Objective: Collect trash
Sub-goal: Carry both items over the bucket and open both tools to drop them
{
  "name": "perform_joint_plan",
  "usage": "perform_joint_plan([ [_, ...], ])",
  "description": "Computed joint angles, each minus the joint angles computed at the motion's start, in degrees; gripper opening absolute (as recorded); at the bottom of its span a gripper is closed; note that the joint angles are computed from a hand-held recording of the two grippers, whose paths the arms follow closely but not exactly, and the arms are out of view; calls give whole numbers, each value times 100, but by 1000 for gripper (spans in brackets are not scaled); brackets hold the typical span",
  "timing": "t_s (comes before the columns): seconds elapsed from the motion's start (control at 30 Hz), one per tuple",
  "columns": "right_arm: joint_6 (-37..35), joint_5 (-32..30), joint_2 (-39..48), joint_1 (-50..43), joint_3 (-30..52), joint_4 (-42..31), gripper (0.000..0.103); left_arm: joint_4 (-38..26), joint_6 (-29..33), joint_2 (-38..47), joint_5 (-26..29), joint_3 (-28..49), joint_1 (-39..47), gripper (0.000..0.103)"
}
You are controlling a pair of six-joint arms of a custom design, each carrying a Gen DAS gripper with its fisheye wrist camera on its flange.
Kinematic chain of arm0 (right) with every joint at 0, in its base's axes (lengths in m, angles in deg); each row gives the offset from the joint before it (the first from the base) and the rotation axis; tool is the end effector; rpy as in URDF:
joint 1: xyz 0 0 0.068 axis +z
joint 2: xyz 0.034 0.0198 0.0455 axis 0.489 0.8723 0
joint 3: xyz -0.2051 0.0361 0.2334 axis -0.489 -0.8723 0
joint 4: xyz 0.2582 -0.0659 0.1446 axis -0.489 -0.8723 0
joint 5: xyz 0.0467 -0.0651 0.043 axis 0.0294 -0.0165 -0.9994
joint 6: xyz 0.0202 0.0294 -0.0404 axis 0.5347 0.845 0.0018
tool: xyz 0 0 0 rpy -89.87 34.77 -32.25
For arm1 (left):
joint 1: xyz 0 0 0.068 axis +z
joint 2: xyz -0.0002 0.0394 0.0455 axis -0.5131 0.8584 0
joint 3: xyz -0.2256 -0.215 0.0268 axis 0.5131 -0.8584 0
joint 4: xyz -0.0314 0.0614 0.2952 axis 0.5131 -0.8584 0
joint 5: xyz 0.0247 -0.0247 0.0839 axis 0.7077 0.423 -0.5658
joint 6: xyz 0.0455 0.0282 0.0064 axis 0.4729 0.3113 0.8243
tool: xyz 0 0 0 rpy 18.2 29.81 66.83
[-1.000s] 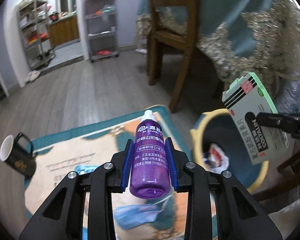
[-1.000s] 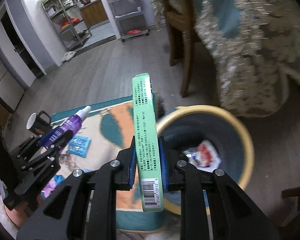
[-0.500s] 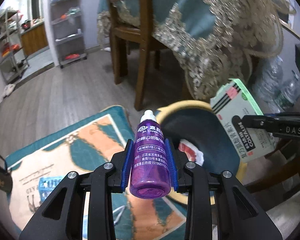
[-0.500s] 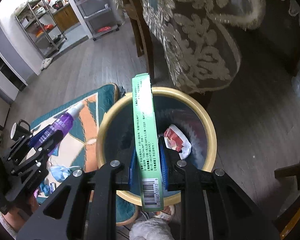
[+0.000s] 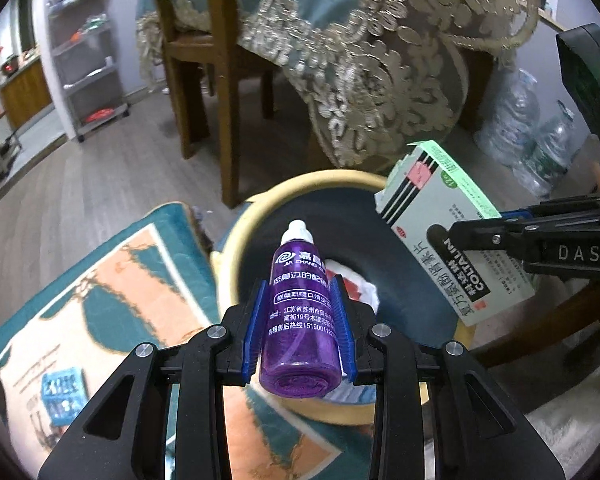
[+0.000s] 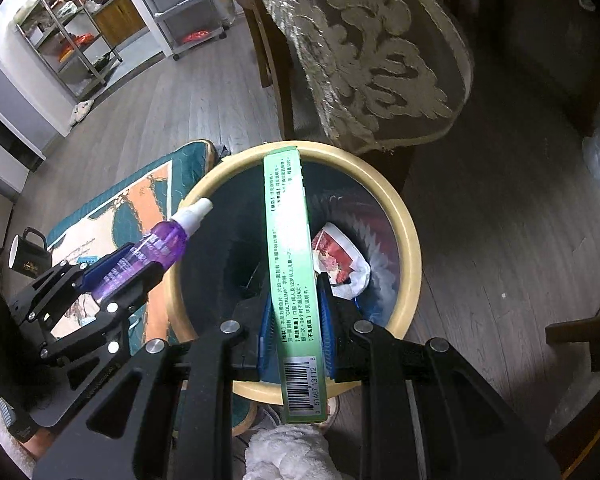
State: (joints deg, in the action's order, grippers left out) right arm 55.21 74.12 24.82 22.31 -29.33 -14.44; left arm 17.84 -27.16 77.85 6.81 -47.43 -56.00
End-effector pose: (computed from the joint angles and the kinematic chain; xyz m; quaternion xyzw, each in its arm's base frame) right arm 0.2497 -0.0226 0.1841 0.0528 0.9720 0.1004 0.2057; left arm 0.2594 -0.1253 0.1559 0.2482 0.9111 -0.1050 0.3119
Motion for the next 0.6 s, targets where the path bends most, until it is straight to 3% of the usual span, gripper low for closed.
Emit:
perform_joint_plan([
  [0.37,33,-93,463,-326,39,277,19,352,284,608,35,276,-42,34],
  [0.53,153,95,678,-189,90,374,19,426,253,681,18,266,125,48],
  [0.6,224,108,760,-129,121,427,20,373,182,658,91,271,226,49],
])
